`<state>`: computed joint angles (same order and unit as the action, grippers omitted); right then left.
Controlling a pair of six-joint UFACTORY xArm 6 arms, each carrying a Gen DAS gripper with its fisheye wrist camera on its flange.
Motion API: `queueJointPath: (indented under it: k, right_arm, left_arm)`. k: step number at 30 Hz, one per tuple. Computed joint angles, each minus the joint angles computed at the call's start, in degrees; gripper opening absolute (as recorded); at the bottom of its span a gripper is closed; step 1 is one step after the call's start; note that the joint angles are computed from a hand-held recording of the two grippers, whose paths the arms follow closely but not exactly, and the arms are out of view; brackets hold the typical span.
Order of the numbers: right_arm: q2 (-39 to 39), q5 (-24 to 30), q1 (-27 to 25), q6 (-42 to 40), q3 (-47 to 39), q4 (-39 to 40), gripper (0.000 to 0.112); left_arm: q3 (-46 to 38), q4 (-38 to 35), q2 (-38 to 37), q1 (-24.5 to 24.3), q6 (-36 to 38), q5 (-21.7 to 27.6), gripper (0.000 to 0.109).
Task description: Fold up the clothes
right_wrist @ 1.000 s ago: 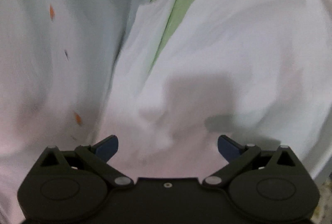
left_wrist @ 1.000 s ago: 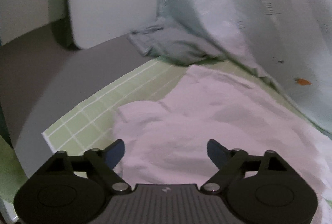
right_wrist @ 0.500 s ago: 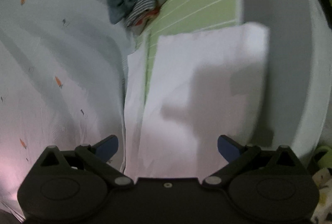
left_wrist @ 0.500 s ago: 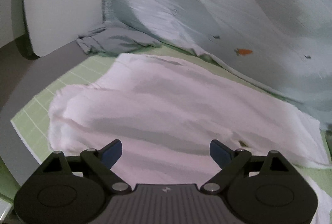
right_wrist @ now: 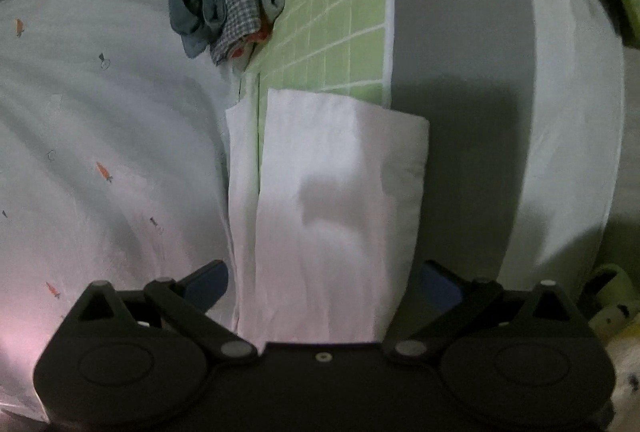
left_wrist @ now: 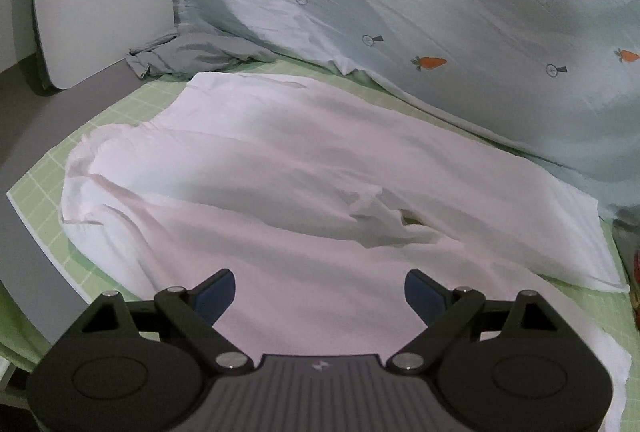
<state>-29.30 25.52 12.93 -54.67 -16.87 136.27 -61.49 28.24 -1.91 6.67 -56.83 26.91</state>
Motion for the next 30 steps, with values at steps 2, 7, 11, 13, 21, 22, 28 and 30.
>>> queueJointPath:
  k: [2, 7, 11, 13, 21, 22, 28, 30]
  right_arm:
    - [2.1, 1.9, -0.6, -0.4, -1.0, -1.1, 0.103]
    - [4.3, 6.6, -2.0, -4.3, -1.6, 1.8, 0.103]
    - [5.0, 9.5, -2.5, -6.3, -1.3, 4.6, 0.103]
    - [5.3, 7.6, -1.7, -5.4, -1.9, 4.0, 0.103]
    - [6.4, -9.7, 6.2, 4.8, -8.4, -10.2, 0.103]
    - [6.4, -9.6, 6.0, 5.1, -8.3, -9.7, 0.103]
    - [4.4, -2.9, 3.2, 1.5, -5.0, -0.4, 0.096]
    - [4.6, -1.6, 3.2, 0.6, -4.5, 2.5, 0.092]
  left_arm:
    - [-0.2, 0.1, 0.0, -0.6, -0.4, 0.6, 0.092]
    - [-0.3, 0.7, -0.5, -1.6, -1.3, 1.2, 0.092]
    - [-0.5, -0.8, -0.2, -1.7, -0.6, 1.5, 0.092]
    - [-0.7, -1.1, -0.2, -1.7, -0.4, 1.6, 0.092]
    - [-1.9, -0.9, 1.0, -1.2, -0.6, 1.6, 0.092]
    - [-1.9, -1.4, 1.1, -1.1, -0.2, 1.6, 0.092]
    - [-1.9, -5.3, 1.9, -0.3, 2.2, -0.3, 0.092]
    - [-2.0, -5.9, 2.2, 0.0, 2.9, -0.7, 0.092]
